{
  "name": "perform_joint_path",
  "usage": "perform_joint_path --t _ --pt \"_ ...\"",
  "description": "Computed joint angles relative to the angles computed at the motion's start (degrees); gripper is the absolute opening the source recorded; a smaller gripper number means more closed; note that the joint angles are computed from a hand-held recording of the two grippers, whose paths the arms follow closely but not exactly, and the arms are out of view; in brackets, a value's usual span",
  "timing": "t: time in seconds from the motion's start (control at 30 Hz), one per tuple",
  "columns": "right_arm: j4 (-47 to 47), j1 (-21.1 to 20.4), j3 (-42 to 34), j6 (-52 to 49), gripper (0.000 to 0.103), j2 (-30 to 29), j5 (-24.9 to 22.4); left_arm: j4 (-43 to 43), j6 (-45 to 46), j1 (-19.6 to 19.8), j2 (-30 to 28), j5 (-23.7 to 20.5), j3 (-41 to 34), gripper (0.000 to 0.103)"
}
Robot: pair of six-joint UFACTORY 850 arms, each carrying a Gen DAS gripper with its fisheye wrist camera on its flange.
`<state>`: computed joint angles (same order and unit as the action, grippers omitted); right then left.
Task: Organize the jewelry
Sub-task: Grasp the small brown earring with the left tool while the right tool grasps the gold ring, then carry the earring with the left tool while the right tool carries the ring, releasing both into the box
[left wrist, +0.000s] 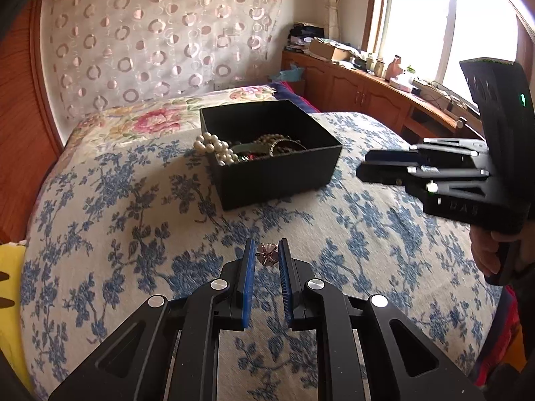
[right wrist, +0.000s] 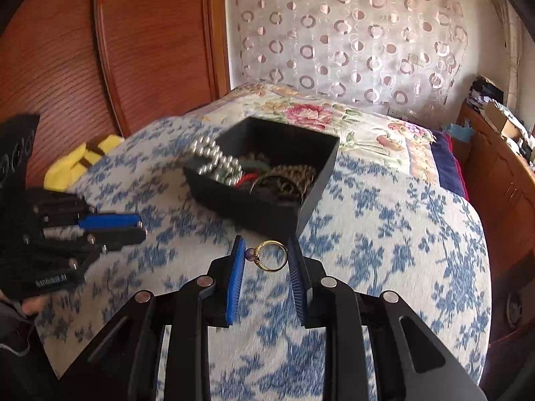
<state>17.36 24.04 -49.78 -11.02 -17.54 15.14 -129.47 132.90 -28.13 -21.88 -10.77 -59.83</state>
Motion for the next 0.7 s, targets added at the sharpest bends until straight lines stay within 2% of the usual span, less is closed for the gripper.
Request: perform_joint_path --t 0.2,0.4,0.7 --pt "-2.94 -1.47 -4.64 3.58 0.028 -2.08 -2.48 -0.71 1.05 0.43 -0.8 1.01 -2.26 0.013" --pt "3.02 -1.57 -8.4 -2.92 0.029 -4.0 -3.74 1.13 -0.59 1.23 -1.2 1.07 -4.89 0.013" --pt "22.35 -1.9 -14.51 -22.69 0.029 -8.38 -5.34 6.65 -7.52 1.77 -4.0 3.28 -10.24 0.013"
